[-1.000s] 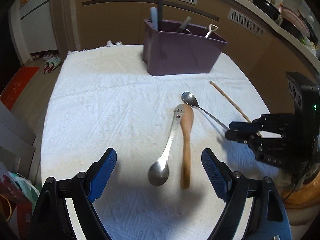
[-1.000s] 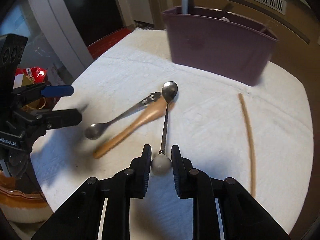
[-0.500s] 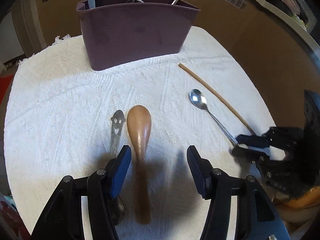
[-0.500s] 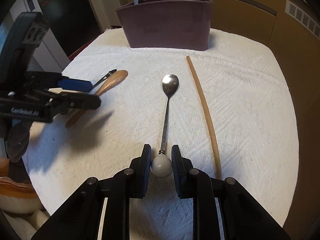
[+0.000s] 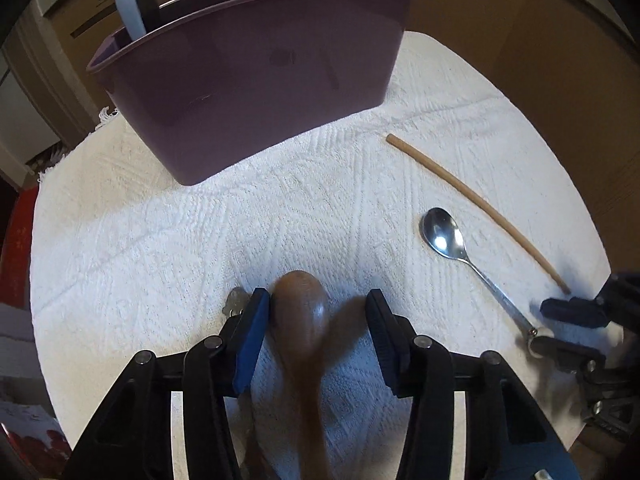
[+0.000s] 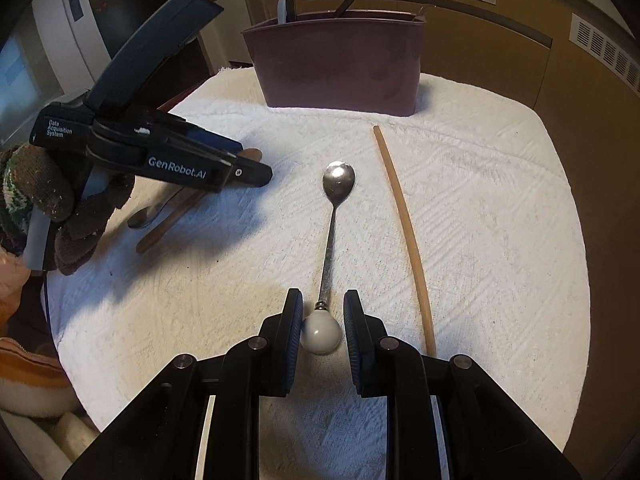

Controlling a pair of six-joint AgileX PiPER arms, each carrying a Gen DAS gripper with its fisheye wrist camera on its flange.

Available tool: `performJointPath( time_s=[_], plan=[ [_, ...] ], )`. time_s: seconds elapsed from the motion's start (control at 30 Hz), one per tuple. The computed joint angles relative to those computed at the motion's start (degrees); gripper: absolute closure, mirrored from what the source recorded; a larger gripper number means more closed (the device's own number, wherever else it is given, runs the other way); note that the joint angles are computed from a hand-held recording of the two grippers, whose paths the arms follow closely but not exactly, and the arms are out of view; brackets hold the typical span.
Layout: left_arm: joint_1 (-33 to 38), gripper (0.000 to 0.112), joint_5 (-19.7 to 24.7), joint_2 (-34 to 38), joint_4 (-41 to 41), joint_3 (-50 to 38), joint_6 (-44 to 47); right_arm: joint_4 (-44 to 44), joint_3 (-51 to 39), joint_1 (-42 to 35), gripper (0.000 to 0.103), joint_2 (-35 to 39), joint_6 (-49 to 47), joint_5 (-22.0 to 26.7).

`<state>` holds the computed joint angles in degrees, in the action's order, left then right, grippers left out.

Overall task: Organize utensils
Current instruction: 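Grasp the wooden spoon with the left tool, then lift both spoons over the purple caddy and open both tools inside it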

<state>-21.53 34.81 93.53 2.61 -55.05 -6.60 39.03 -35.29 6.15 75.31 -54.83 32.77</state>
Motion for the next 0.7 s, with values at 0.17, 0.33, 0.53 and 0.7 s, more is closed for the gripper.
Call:
performJointPath(
  time_s=[0.17, 0.33, 0.53, 0.7],
  plan=[
    [-0.9, 0.085, 0.6, -2.4, 1.8, 2.3, -0.1, -0.8, -3.0, -0.8, 0.080, 0.7, 0.9, 1.2],
    [3.0, 0.085, -0.8, -7.6, -4.8, 7.7, 4.4, -1.5, -11.7, 0.4, 0.077, 8.0, 5.9, 4.8],
    [7.6, 0.085, -1.5, -16.6, -12.1, 13.8, 9.5, -7.7, -17.9, 8.2, 0.077, 15.9, 16.5, -0.3],
    [11.1, 0.085, 0.2, -22.7, -17.5, 16.9, 15.2, -18.2, -19.3, 13.1, 0.060, 18.7, 28.0, -5.1]
  ],
)
